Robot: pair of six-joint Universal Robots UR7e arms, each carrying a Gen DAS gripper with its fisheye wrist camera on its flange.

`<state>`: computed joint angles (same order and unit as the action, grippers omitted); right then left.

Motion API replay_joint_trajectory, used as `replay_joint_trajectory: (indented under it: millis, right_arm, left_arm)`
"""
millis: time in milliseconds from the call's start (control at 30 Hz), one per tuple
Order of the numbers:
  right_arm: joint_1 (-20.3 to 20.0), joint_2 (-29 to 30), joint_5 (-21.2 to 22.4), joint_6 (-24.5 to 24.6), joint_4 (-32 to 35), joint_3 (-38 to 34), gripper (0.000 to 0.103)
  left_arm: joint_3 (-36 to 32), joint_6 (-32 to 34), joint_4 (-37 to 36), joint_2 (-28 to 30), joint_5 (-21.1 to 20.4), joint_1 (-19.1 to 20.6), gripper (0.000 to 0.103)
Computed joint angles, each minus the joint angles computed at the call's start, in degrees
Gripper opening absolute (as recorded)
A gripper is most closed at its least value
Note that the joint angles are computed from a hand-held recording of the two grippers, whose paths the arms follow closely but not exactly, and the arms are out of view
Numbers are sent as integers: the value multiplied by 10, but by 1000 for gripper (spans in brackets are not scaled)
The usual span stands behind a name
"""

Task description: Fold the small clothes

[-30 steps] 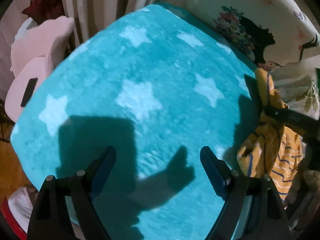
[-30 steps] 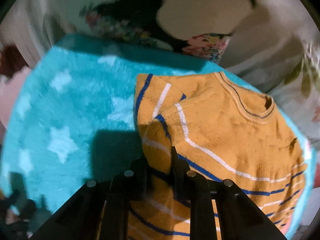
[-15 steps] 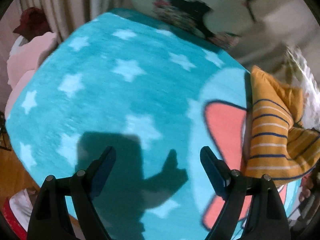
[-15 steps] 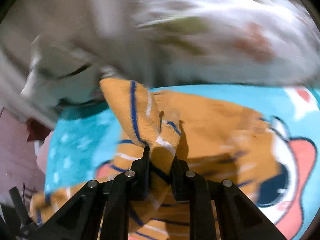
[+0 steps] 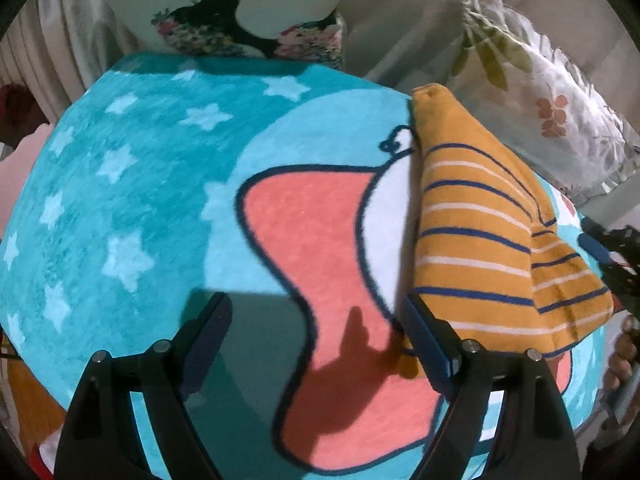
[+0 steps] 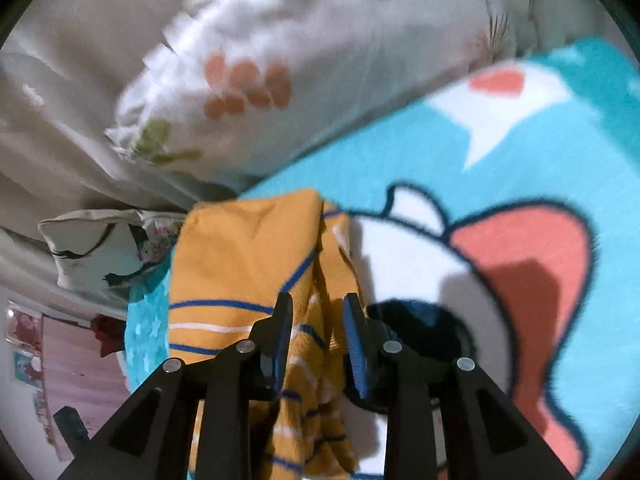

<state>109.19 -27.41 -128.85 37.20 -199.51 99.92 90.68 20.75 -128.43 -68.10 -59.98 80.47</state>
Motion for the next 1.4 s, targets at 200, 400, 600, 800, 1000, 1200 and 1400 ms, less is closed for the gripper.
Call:
replay_joint_trajectory:
  millis: [200,400,600,800,1000,1200,1400]
  right_arm:
    - [47,10,15,-73,6,-32,30]
    - [46,43,17,-61,112,-51,29]
    - [-3,43,66,2,23,24,38]
    - [18,17,22,-1,45,27,43]
    - [18,11,1,1,36,29,62]
    - [-24,13,70,-7,-19,44,63]
    - [-57,27,132,-34,-72,35,67]
  left_arm:
    - [8,-13,-10,0,4,-4,85]
    - [4,-18,-14,1,-4,0,85]
    - [17,-2,-41,-3,-1,-4,85]
    - [30,18,-64,-9,3,-12,85]
    - [43,60,-85,-13,-10,-23,87]
    - [-41,70,2,58,-79,-4,88]
    - [-184,21,140,157,-199,33,90]
